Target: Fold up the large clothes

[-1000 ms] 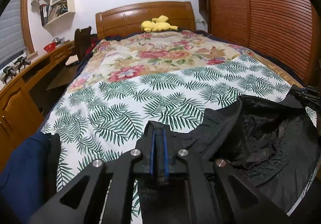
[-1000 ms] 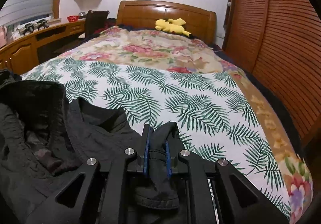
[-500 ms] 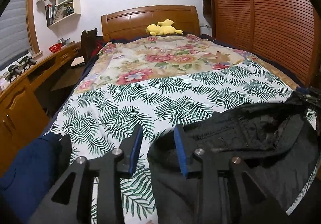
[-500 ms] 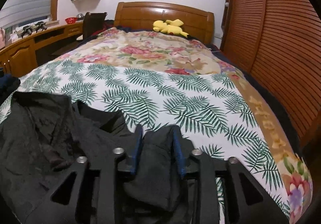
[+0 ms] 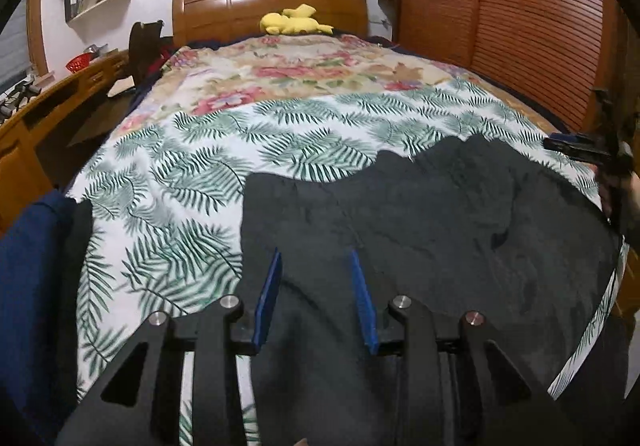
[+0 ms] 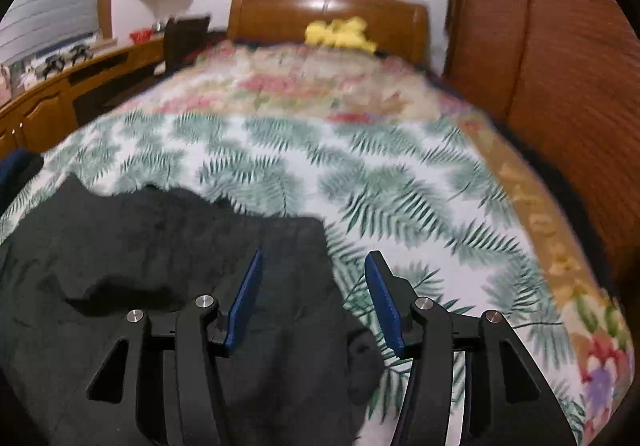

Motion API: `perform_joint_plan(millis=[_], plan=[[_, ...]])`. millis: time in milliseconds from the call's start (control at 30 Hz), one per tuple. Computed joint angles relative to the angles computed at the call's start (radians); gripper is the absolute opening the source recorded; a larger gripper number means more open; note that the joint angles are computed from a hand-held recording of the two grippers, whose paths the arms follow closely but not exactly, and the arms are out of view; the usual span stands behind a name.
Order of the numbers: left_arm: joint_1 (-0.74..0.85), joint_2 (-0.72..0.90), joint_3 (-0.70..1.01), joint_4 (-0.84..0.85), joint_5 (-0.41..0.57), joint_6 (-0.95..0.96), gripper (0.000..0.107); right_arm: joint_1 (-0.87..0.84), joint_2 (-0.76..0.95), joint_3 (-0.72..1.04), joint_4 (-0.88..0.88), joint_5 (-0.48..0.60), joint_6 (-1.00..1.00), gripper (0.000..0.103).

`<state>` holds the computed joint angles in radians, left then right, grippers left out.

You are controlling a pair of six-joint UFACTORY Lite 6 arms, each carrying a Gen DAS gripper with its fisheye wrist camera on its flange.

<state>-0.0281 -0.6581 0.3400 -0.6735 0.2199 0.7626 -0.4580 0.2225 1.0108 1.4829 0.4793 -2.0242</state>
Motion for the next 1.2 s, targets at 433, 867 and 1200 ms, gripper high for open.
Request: perform_joint_plan(millis=[433, 867, 1200], plan=[[-0.018, -0.024, -0.032, -0.022, 0.003, 0.015, 0.034, 0.121, 0.580, 0.685, -0.748, 0.156, 0.926, 0.045], [-0.100, 0.012, 0.001, 0.176, -0.031, -0.213, 0.035, 0.180, 0.290, 0.431, 0.004, -0.179, 0.213, 0.004], [-0.158, -0.011, 0.003, 0.386, -0.048, -0.450, 0.035, 0.257, 0.312, 0.419, -0.314, -0.310, 0.506, 0.037]])
